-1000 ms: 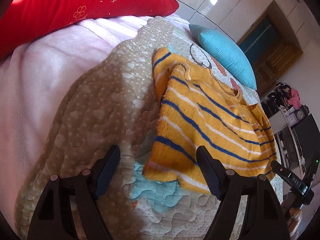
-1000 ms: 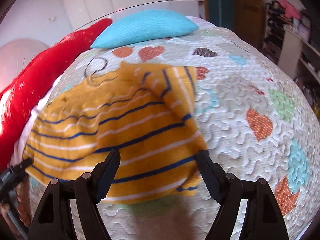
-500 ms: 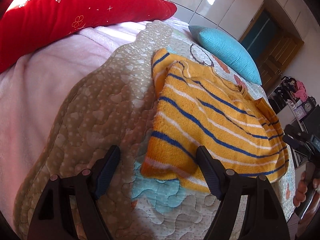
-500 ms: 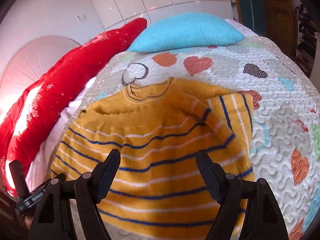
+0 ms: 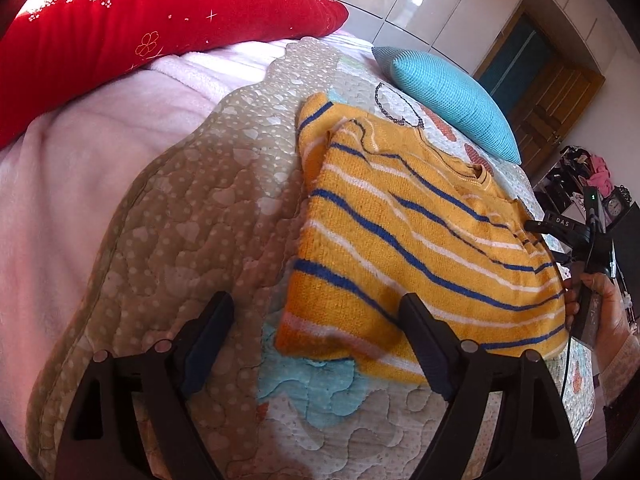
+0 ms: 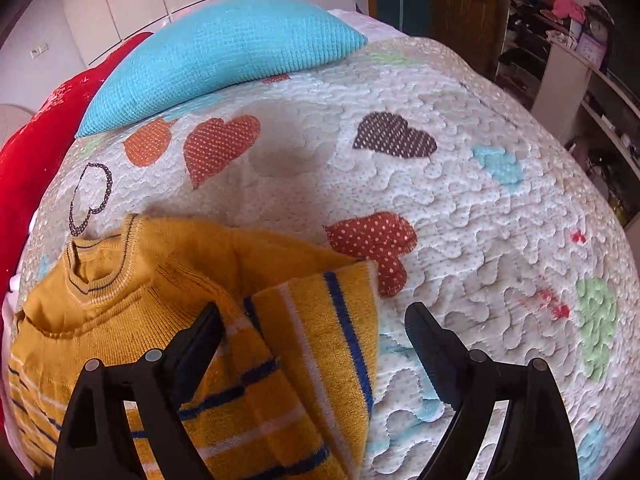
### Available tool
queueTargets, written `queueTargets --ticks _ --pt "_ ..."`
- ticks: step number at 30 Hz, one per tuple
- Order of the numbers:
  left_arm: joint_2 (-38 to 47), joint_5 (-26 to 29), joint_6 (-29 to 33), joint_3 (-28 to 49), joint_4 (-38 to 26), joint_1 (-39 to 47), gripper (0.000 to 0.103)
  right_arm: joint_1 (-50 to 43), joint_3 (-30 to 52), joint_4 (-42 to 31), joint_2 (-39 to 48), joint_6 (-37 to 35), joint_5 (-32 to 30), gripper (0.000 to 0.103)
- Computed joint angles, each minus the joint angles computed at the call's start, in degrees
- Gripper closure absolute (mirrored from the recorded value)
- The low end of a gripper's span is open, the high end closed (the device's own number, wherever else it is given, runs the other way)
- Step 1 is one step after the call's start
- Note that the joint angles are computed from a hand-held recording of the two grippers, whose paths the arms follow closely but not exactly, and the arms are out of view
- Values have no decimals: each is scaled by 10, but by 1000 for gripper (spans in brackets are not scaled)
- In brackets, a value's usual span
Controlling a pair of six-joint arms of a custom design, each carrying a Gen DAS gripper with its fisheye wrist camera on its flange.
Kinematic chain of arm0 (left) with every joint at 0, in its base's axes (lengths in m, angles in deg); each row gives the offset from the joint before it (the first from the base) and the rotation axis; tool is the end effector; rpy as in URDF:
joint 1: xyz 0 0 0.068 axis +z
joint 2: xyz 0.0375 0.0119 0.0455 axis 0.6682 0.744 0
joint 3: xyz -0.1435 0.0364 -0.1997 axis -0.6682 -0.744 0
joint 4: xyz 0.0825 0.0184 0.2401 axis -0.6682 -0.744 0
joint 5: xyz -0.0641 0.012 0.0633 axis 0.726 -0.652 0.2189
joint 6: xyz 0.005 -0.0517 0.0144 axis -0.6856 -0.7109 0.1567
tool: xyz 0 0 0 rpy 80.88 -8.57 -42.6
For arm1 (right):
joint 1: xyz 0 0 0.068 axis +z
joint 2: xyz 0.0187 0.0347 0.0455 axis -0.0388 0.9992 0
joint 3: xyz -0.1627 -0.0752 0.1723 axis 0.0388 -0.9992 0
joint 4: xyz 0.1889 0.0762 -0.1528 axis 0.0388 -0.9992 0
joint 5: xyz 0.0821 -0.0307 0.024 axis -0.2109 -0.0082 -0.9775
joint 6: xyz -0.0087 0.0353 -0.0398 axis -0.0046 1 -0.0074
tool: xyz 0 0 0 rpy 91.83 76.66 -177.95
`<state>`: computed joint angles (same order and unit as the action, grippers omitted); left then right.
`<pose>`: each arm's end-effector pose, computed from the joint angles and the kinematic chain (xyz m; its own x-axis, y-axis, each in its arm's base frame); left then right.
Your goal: Fold small clothes
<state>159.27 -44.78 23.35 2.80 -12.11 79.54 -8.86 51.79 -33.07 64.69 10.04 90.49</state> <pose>0.1432 0.0839 0.0131 -0.7831 -0.2670 -0.5617 -0.0490 0.9268 -0.3722 0.3134 -0.0379 0.0520 -0.8009 0.2885 -0.5248 0.2994 0.9518 0.0663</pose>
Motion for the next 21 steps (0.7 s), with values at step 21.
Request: queueTargets --ticks 21 --pt "42 52 -9 184 -201 248 19 492 87 -98 -3 119 56 10"
